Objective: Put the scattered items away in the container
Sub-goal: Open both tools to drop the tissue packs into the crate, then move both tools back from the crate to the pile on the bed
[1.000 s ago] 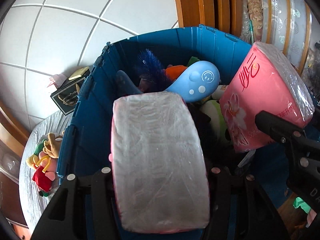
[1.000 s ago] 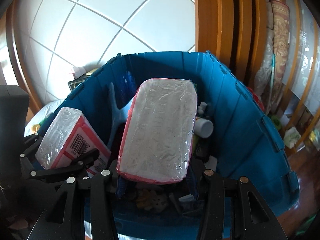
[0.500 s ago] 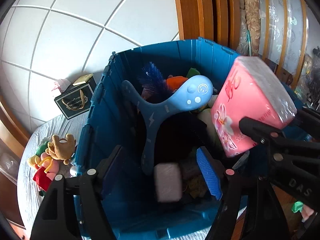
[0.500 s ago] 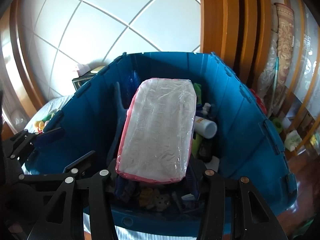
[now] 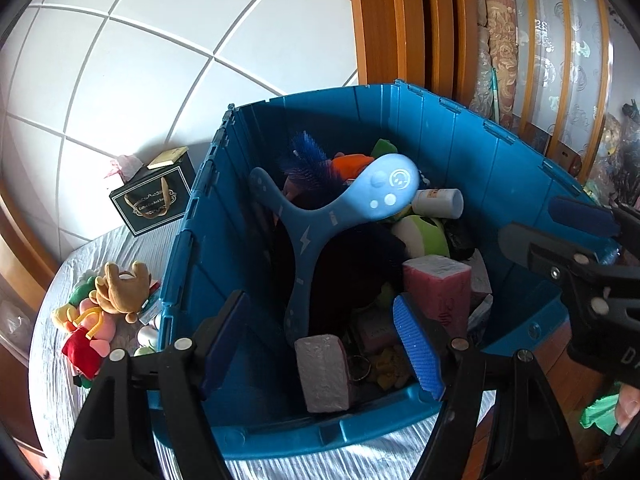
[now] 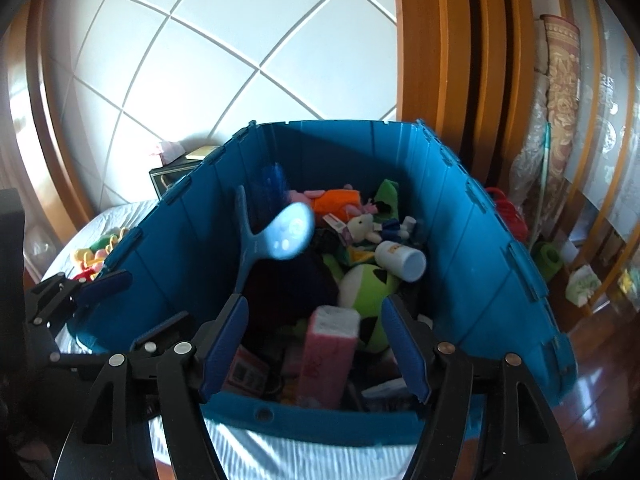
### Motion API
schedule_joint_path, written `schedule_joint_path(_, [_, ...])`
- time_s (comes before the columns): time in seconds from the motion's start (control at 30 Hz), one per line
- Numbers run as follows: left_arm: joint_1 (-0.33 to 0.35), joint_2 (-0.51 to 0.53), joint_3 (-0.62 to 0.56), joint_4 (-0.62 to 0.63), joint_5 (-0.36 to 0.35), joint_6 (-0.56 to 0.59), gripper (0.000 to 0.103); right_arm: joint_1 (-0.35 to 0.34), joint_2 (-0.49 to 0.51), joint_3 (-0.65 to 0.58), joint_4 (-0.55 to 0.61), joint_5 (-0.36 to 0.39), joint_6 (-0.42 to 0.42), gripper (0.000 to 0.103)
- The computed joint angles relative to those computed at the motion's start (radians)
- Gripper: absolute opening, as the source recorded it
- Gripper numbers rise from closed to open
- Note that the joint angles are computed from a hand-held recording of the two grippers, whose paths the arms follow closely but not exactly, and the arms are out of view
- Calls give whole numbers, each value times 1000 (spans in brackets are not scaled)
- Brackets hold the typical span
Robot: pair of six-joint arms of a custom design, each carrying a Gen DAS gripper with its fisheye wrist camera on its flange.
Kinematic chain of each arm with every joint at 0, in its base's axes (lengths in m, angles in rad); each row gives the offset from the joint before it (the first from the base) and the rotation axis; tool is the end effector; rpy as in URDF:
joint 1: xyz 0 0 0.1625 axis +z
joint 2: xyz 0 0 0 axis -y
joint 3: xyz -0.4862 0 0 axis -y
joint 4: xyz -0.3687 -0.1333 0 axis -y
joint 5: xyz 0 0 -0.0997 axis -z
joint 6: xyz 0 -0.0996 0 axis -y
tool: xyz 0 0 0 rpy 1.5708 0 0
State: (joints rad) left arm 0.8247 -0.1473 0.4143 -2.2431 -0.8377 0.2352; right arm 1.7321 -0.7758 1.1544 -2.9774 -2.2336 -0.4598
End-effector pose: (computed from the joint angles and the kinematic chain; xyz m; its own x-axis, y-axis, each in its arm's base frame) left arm -0.5030 -0.8388 0.1079 -0.5595 0.4594 -0.6899 0.7755 0.5839 -0.2401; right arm 0.2009 -0.7863 0.4115 -0.7362 0.1263 0.6648 -0.4572 0.6315 -0.6263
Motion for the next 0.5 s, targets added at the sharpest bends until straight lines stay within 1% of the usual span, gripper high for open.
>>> schedule_joint_path(0.27, [-12, -74, 167, -121, -7, -8, 74, 0, -64, 124, -89, 2, 28, 71])
schedule_joint_path(0.33, [-17, -96, 220, -170, -7, -2, 74, 2, -75, 148, -113, 1, 26, 74])
schedule_joint_path(0.37, [-19, -104, 238, -189, -4, 1, 74, 4, -79, 159, -127, -1, 21, 80])
schedule_joint_path(0.5, [-27, -145, 331, -266, 7, -11, 74, 12, -97, 203, -173, 17, 3, 81])
